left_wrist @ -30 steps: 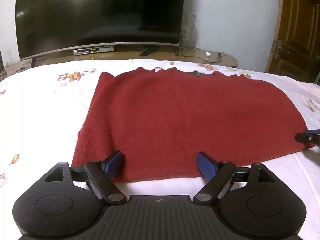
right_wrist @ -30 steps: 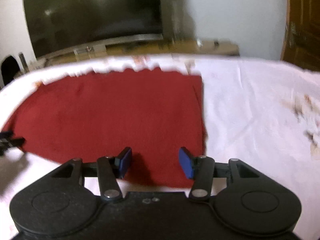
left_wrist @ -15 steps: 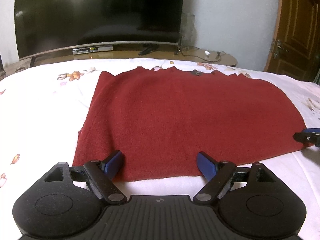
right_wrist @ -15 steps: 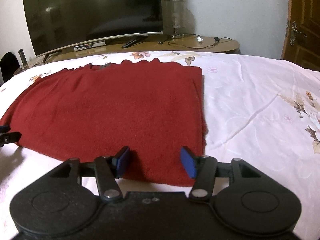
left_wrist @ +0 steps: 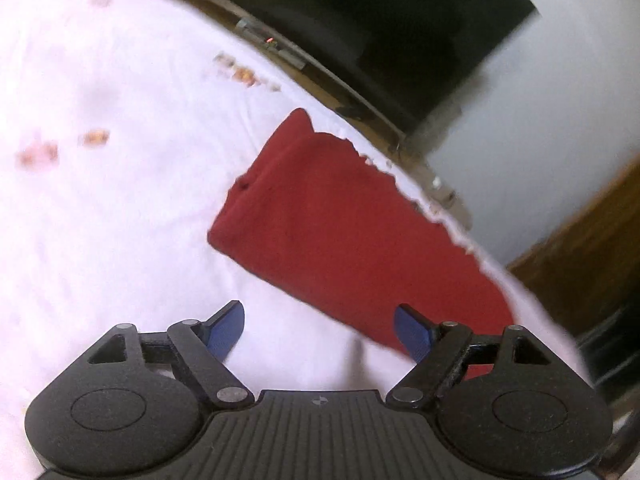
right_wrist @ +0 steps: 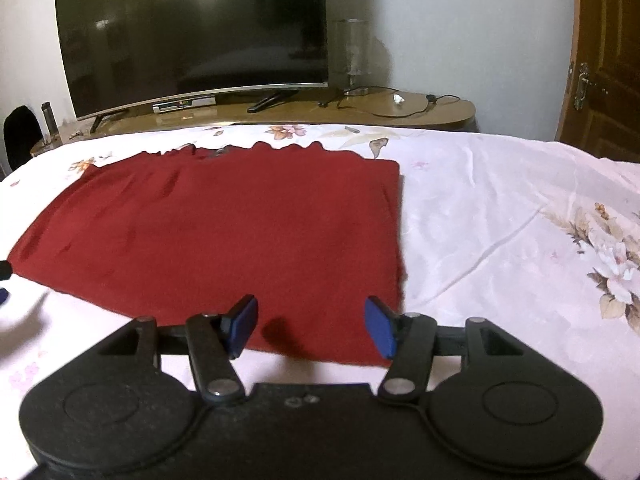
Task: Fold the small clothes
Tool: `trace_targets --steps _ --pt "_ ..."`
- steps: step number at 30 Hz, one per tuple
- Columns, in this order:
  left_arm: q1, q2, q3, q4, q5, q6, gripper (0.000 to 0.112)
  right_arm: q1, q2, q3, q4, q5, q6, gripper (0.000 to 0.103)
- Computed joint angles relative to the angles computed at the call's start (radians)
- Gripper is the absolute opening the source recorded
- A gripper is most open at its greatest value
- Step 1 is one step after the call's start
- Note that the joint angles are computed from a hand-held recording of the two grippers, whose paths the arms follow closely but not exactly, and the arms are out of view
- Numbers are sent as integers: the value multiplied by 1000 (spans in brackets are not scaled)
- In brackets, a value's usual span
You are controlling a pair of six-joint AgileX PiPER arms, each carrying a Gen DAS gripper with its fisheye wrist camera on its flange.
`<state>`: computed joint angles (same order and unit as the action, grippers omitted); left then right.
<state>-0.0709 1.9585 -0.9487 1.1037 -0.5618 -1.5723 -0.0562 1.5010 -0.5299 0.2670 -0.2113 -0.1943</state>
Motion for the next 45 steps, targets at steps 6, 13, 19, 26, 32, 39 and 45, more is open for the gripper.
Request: trace_targets --steps 6,13,19,26,32,39,45 --pt "47 114 -55 -31 -139 -151 64 42 -30 2 -95 -11 138 58" --pt "65 253 -127 -123 -243 -197 12 90 21 -68 -79 0 181 57" --pt "40 272 -134 -212 -264 -161 12 133 81 -141 -171 13 254 50" --pt "48 306 -175 -211 -293 -206 12 167 169 -228 -164 13 261 43" --pt "74 277 -53 -271 -405 -119 25 176 204 -276 -210 24 297 42" --pt "-15 162 58 -472 -343 6 76 156 219 -261 -324 10 416 43" --pt "-97 144 -82 -518 -76 18 78 129 221 -249 -388 -3 508 43"
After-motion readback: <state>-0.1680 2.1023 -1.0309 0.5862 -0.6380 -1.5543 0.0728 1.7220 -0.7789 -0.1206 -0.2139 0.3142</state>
